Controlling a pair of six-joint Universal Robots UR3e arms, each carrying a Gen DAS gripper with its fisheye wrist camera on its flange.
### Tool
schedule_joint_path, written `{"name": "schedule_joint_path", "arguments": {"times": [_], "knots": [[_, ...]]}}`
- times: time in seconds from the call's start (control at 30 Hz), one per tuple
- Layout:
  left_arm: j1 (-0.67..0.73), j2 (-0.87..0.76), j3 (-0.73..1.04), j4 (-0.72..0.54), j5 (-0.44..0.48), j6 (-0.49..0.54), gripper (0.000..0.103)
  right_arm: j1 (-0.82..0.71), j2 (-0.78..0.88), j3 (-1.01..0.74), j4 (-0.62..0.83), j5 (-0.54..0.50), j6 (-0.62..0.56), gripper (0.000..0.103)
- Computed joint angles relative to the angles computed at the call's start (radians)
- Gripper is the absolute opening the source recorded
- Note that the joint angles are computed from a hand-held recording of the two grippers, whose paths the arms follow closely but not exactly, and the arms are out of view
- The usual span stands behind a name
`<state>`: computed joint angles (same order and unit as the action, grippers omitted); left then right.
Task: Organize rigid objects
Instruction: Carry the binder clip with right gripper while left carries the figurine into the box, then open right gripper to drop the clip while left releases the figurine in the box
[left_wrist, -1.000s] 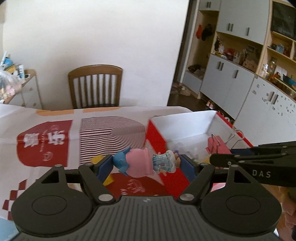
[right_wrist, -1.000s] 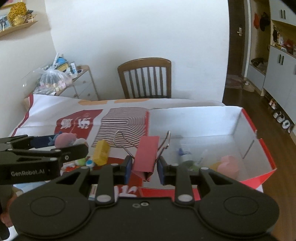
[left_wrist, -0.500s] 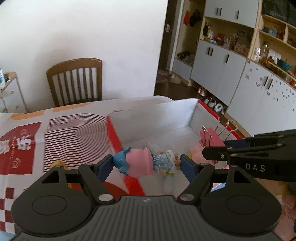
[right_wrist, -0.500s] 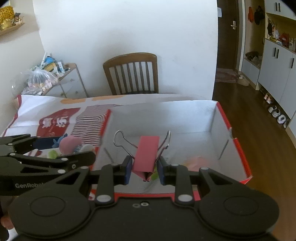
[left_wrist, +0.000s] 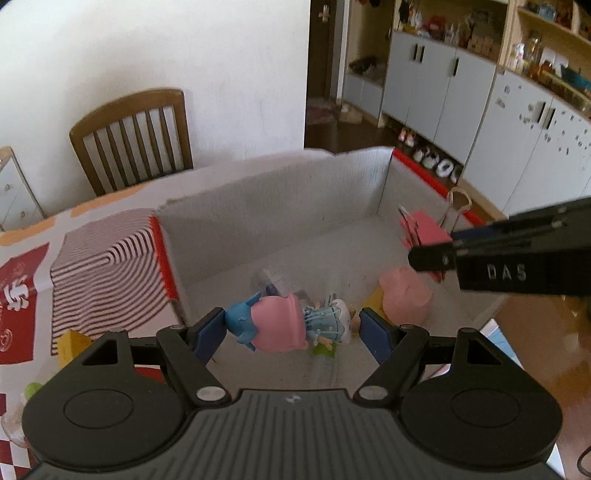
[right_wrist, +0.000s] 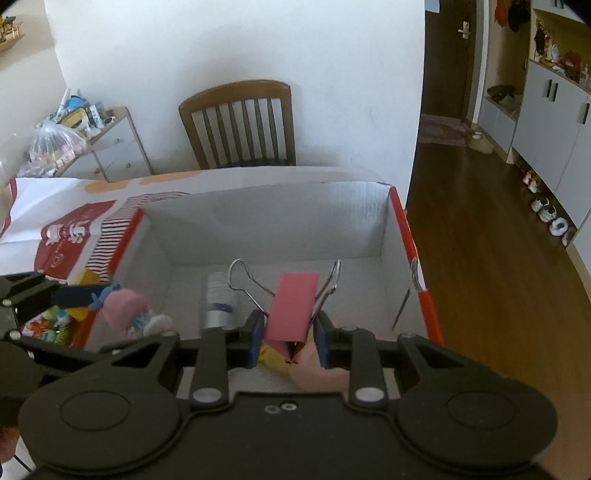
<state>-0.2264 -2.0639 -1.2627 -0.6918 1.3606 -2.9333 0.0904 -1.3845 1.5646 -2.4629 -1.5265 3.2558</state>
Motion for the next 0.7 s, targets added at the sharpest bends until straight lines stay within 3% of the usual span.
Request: {"name": "schedule_joint_path", "arguments": {"times": [0.37, 0.5, 0.7], "knots": [[-0.078, -0.228, 0.371, -0.280, 0.112, -0.032, 0.079, -0.002, 0.198, -0.211, 0.082, -0.001, -0.052, 0.028], [-0.114, -0.291, 0.486, -0.351, 0.189, -0.024, 0.079, 0.004, 0.264, -0.296, 0.147, -0.015, -0.066, 0.028], [-0.145, -0.364, 0.619, -0.432, 0.236, -0.025, 0.079, 0.017, 0.325, -0.375, 0.219, -0.034, -0.086, 0.028]]}}
